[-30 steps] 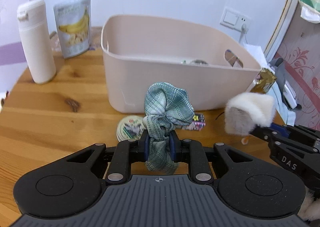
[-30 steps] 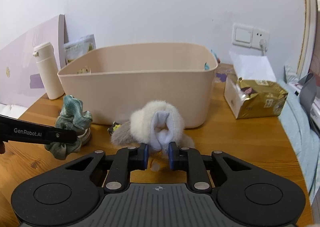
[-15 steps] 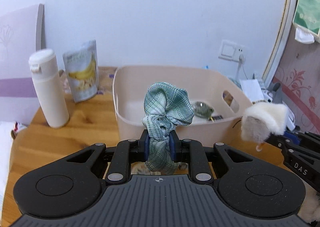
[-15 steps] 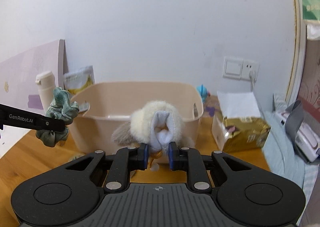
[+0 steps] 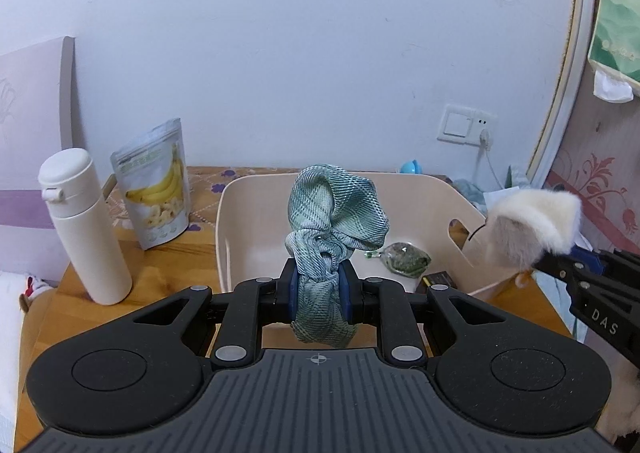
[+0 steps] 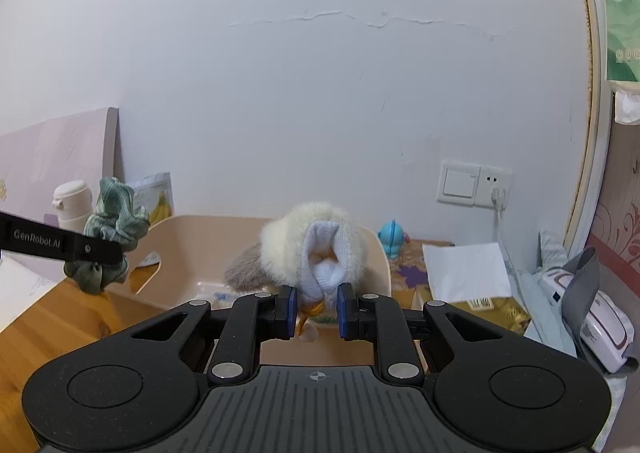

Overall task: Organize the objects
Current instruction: 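Lift both items over the bin and open both tools to release them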

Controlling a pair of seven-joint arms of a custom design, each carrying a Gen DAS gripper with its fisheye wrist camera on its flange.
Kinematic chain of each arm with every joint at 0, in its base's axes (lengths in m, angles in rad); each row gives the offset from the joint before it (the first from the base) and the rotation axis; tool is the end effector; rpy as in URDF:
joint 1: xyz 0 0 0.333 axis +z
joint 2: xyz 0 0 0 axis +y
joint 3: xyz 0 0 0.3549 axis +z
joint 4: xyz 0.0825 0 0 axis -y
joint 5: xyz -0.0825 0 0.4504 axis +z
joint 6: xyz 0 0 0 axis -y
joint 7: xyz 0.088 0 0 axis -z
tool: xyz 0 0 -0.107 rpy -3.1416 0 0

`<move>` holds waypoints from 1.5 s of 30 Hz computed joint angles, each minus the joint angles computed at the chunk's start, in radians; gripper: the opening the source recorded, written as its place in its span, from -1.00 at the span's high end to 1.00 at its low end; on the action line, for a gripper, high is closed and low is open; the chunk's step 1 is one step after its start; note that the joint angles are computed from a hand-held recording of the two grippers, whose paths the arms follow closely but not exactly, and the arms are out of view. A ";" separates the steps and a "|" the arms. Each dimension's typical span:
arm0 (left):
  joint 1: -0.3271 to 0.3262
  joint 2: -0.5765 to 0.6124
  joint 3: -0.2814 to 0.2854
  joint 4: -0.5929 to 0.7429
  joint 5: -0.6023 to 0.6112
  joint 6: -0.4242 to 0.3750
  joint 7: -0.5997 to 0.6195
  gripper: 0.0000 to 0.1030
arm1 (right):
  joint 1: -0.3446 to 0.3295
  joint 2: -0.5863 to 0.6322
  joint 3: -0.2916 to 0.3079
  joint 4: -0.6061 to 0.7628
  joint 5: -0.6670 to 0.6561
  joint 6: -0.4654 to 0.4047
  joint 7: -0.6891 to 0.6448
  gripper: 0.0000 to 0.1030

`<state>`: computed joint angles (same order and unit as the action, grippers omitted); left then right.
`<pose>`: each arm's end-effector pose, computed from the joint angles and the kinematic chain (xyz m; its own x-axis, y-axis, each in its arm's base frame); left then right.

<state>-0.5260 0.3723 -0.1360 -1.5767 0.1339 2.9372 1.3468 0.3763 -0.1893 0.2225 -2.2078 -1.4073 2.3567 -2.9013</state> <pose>0.6306 -0.4789 0.5606 -0.5438 -0.8317 0.1120 -0.5115 0.2227 -0.8299 0.4837 0.3204 0.5126 -0.2786 -0.9603 0.0147 -0.3720 0.0937 -0.9235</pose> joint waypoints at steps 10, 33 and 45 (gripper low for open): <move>-0.022 0.124 0.013 0.162 0.011 -0.090 0.006 0.61 | -0.016 0.063 -0.032 0.054 -0.003 0.023 -0.021 0.63; -0.041 0.261 0.008 0.345 0.007 -0.254 0.039 0.44 | 0.001 0.173 -0.089 0.133 0.091 0.097 -0.144 0.57; -0.052 0.169 0.035 0.213 0.058 -0.152 -0.018 -0.25 | 0.011 0.139 -0.074 0.110 0.075 0.068 -0.124 0.02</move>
<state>-0.5775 0.5412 -0.1011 -1.3640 0.1916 2.7853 1.3284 0.3875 -0.0505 0.1484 -2.0982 -1.3327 2.4245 -3.0253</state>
